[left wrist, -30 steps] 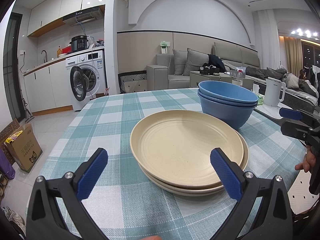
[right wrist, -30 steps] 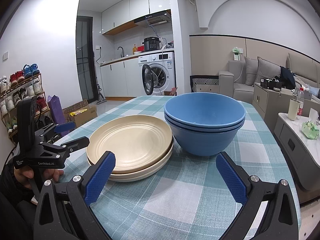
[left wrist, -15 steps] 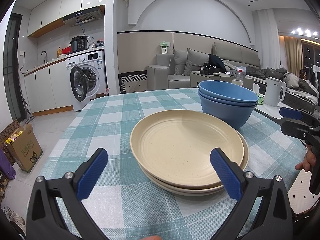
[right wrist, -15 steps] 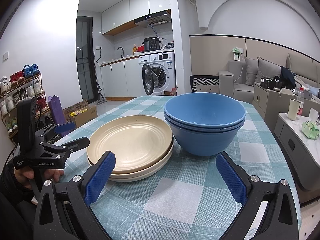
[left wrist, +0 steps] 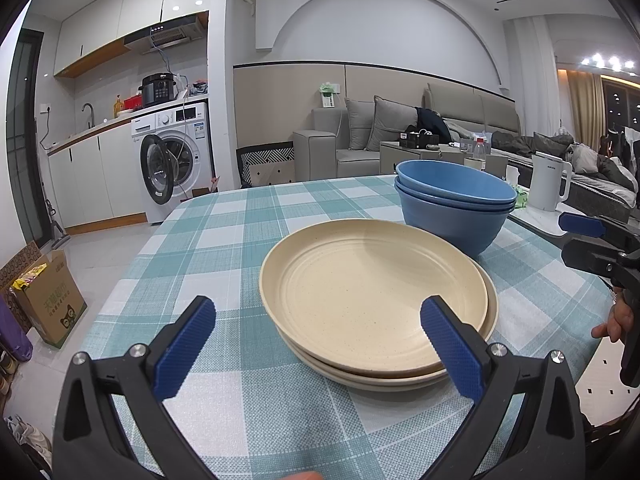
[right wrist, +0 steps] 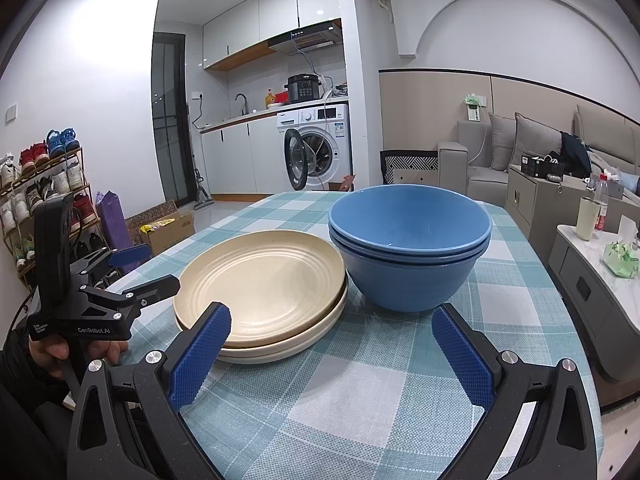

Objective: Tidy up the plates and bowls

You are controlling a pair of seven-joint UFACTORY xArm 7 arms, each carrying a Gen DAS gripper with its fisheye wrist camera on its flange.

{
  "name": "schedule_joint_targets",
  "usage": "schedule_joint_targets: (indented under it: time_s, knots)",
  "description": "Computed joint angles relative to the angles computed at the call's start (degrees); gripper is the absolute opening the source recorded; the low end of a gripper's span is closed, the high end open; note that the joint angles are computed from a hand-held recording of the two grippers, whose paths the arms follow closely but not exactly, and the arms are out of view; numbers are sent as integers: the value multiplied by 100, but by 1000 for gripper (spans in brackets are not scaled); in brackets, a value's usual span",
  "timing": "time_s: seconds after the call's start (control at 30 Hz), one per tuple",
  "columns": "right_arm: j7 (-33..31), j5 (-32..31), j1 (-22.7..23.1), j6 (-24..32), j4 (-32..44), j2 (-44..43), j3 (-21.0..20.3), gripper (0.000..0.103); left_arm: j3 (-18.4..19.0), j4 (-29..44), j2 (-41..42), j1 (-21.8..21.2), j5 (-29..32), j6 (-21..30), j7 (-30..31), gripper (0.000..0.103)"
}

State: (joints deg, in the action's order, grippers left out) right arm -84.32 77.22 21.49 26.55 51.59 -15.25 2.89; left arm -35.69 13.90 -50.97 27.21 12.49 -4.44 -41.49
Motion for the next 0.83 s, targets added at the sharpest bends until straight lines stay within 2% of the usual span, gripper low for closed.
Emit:
schedule_joint_targets:
  time_s: [0.83]
  knots:
    - [2, -5, -7, 9, -1, -1, 1, 102, 20, -43, -10, -20, 2, -86, 63, 103]
